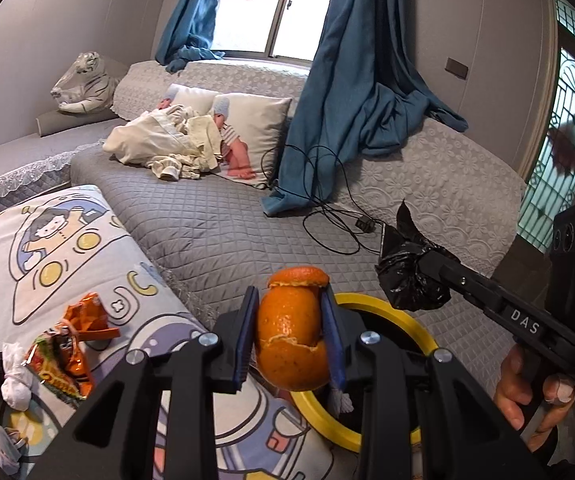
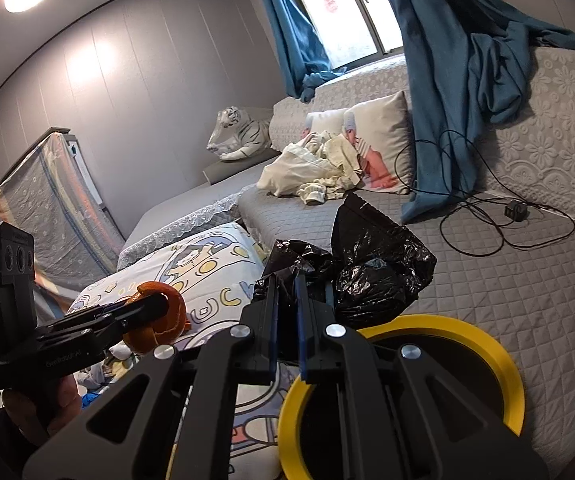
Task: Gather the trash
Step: 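Carry the orange peel and black bag over the yellow bin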
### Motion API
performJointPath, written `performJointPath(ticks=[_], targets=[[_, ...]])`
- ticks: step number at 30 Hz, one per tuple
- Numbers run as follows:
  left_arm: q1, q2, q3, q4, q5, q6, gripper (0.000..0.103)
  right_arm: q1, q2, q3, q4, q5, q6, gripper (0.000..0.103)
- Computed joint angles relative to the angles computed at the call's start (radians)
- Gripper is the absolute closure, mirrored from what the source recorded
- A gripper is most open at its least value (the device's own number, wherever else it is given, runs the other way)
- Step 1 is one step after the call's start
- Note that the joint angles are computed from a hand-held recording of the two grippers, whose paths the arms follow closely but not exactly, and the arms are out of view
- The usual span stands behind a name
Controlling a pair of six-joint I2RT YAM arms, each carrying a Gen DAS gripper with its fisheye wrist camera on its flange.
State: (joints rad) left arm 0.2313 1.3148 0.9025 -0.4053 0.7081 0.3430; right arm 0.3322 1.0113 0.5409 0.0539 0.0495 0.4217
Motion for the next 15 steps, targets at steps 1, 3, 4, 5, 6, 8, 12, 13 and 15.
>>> performJointPath(ticks=[1, 3, 4, 5, 6, 8, 12, 13, 15], targets=[[-0.018, 0.001, -0.002, 0.007, -0.010, -0.005, 0.074, -0.015, -0.002, -0.007, 0.002, -0.005, 0.001, 0.096], [-0.042, -0.002, -0.009, 0.016, -0.021, -0.008, 0.074, -0.032, -0.006, -0.018, 0.004, -0.014, 0.005, 0.096], [-0.059, -0.001, -0.012, 0.021, -0.030, -0.008, 0.074, -0.046, -0.008, -0.025, 0.006, -0.022, 0.006, 0.096], [-0.075, -0.003, -0.018, 0.029, -0.040, -0.012, 0.074, -0.057, -0.008, -0.030, 0.009, -0.026, 0.007, 0.096], [-0.089, -0.004, -0.020, 0.032, -0.048, -0.015, 0.074, -0.066, -0.008, -0.035, 0.012, -0.029, 0.007, 0.096], [-0.120, 0.009, -0.019, 0.036, -0.060, -0.018, 0.074, -0.077, -0.010, -0.044, 0.013, -0.026, 0.010, 0.096], [-0.177, 0.032, -0.029, 0.054, -0.087, -0.036, 0.074, -0.118, -0.002, -0.065, 0.023, -0.047, 0.018, 0.096], [-0.187, 0.038, -0.030, 0.057, -0.092, -0.040, 0.074, -0.129, 0.001, -0.070, 0.028, -0.053, 0.020, 0.096], [-0.214, 0.053, -0.036, 0.068, -0.106, -0.045, 0.074, -0.148, 0.010, -0.079, 0.033, -0.065, 0.026, 0.096]])
